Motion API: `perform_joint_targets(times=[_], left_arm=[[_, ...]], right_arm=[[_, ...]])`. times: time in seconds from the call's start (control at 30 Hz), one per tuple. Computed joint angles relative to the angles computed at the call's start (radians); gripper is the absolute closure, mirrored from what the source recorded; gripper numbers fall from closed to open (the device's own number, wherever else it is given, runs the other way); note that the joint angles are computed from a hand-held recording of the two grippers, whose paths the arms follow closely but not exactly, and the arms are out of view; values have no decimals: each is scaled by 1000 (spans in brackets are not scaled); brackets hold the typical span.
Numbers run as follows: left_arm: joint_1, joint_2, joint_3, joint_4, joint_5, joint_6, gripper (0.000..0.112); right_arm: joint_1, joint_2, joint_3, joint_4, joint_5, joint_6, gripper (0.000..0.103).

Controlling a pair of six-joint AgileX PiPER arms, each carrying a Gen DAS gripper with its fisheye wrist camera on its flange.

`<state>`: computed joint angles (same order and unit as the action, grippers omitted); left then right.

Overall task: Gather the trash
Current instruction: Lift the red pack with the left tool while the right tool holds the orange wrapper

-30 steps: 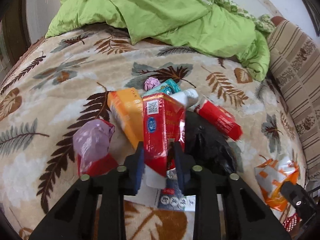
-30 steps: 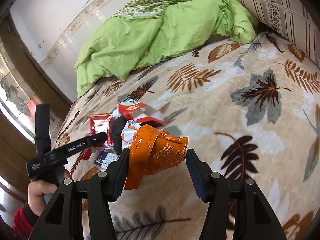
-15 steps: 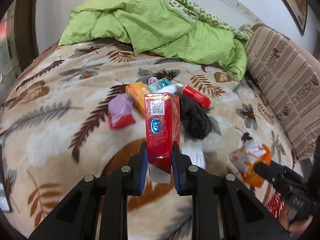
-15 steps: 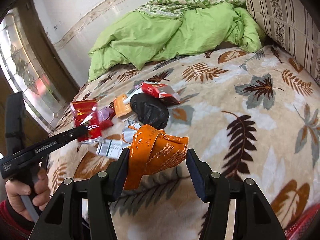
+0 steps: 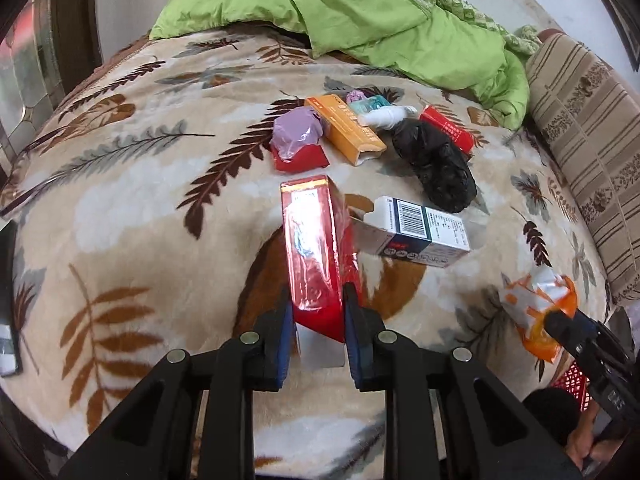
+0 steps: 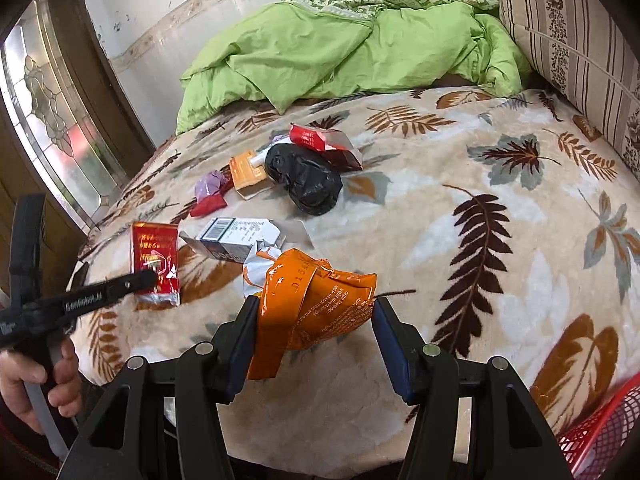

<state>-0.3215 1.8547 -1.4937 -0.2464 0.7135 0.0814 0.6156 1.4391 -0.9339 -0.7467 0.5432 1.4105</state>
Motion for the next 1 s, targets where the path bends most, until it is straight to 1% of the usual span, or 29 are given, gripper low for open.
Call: perform_joint_targets(times=[0.13,0.2,0.23,0.37,0.43,0.53,0.67,0.8,1.0], left_arm=[[2,50,-26,8,-52,-32,89],[7,48,-13,-25,-82,-7,90],[3,44,-6,-16,-93,-14,90],[-3,-8,47,-40,-115,1,91],[-17,-52,92,-26,-141,-6,92],[-71,-145,192,62,-207,-58,92],[-149,-227,279,190,-252,-153,92],[-205,-270,313,313,-269,-243,92],[-233,-287,322,391,-258,-314,92]], right_arm=[[-20,-2,18,8,-35,1,43],[-28,1,20,23,-41,-5,43],[-28,2,20,23,-42,-7,43],[-25,4,21,8,-43,9,43],[-25,0,26,-3,-46,27,43],[-9,-10,33,-51,-34,77,43],[18,-26,35,-99,0,122,43],[64,-52,32,-123,55,146,43],[120,-92,28,-138,126,167,43]])
